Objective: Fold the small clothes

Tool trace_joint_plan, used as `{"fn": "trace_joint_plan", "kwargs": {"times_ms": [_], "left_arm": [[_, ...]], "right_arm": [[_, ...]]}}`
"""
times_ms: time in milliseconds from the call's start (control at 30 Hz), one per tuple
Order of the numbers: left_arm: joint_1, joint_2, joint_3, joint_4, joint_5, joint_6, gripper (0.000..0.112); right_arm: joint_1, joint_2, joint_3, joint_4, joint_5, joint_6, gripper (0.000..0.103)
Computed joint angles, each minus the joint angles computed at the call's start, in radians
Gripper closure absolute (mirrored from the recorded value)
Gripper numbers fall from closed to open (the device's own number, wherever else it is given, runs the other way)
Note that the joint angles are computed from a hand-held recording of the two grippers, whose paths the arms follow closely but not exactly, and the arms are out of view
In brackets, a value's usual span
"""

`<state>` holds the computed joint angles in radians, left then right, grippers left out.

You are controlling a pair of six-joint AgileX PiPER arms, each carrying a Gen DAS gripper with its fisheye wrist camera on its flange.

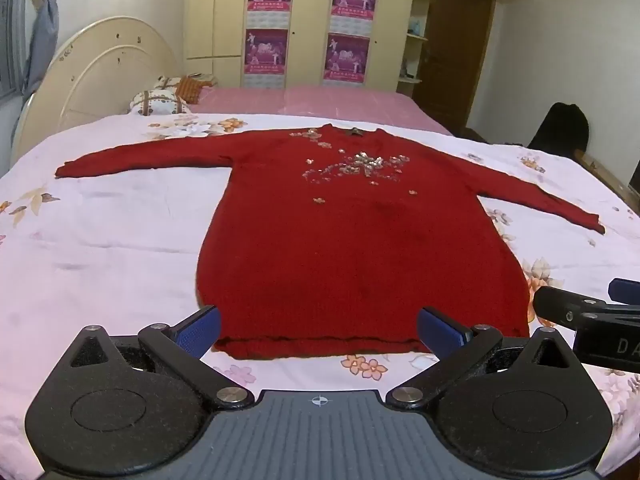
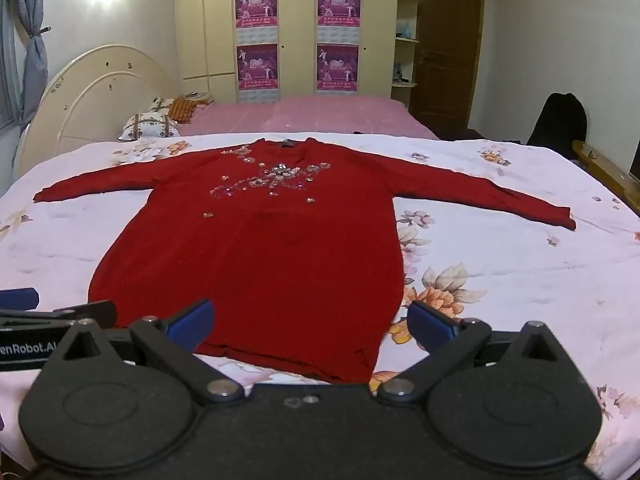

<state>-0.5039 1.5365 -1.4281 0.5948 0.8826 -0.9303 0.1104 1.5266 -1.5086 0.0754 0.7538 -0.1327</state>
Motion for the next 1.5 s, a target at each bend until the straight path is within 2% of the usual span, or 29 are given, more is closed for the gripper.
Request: {"fn": "trace_joint_plan", "kwargs": {"times_ms": [33,133,267,1500], "left_arm": [[-0.013,0.021,-0.028,0.003,0.031,0.012,0.009],[0.0,-0.012,0.025,0.001,-0.016,-0.014,0.009],[0.008,0.001,-0.005,-0.018,0.002,0.016,0.009],[0.019,0.018,-0.005,-0.025,-0.018,0.02,0.009]], "right_arm": [[0.001,0.0,-0.002,-0.004,0.005,0.003,0.001],[-0.001,-0.002,0.0,0.002,0.004,-0.001,0.001],[-0.002,0.001,0.005,0.002,-0.004,-0.001,0.001],[0.015,0.005,-0.003,-0.035,-0.007,0.035,0.001]]}}
